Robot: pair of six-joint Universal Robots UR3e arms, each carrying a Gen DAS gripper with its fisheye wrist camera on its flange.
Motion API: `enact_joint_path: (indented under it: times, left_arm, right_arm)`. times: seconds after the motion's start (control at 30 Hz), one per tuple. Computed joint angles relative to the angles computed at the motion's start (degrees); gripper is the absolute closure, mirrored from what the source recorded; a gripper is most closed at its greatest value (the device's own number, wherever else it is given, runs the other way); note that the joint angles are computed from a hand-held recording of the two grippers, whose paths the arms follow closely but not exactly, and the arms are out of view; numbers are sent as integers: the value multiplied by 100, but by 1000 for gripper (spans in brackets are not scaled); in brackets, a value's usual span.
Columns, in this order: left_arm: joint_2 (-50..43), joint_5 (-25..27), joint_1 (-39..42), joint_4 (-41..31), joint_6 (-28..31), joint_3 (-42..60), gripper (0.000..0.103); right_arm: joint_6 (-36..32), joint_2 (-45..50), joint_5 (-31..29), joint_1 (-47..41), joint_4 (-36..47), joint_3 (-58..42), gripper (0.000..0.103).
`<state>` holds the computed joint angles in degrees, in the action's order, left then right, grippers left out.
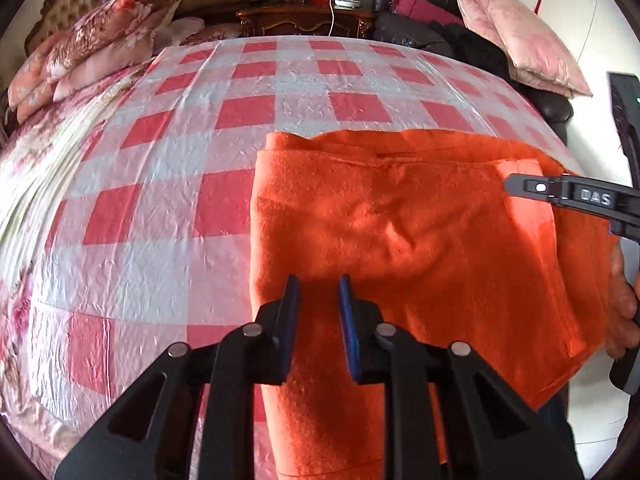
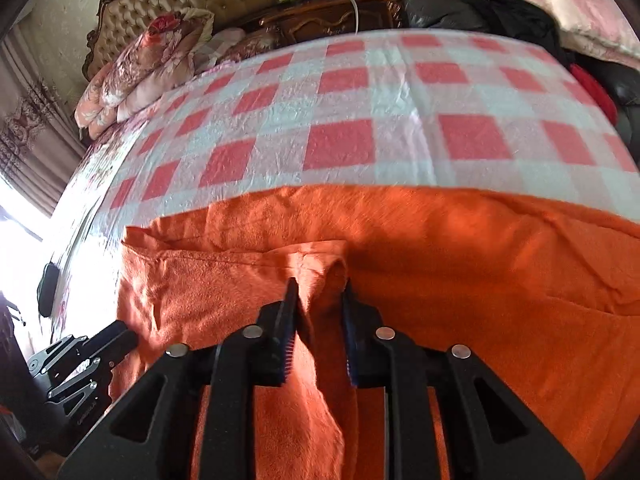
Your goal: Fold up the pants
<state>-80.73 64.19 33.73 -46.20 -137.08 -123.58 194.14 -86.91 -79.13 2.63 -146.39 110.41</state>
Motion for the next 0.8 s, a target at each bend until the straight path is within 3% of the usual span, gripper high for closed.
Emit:
enact_joint_path:
  times: [0.1, 0.27, 0.33, 0.43, 0.57, 0.63, 0.67, 0.73, 0.8]
  left_arm:
    - [162, -228, 233, -207, 53, -11, 82]
    - [-95, -602, 215, 42, -199, 301, 83]
    - [-471, -639, 18, 112, -346, 599, 83]
    - [-1138, -46, -416, 352, -769, 1011, 82]
    - [-642, -287, 42, 300, -517, 574, 76]
    - [-145, -445, 543, -176, -191, 336, 73]
    - [234, -610, 973, -805, 145, 245, 73]
    - [878, -861, 1794, -2196, 838, 175, 73]
    - [1329, -1036, 2828, -4272, 1895, 301, 73]
  right_arm:
    - [15, -563, -550, 82, 82, 218, 81]
    - [-321, -1511, -506, 318, 140, 790, 81]
    - [-439, -1304, -856, 867, 79, 755, 81]
    - [-299, -903, -1161, 1210, 93, 797, 81]
    - [-545, -573, -1734, 1604, -537, 1042, 80]
    - [-619, -516, -1798, 1680, -704, 1105, 74]
    - [-620, -497, -1833, 1716, -794, 1144, 74]
    - [-656, -454, -1980, 1813, -999, 1231, 74]
    - [-691, -474, -1954, 1782, -1135, 1322, 74]
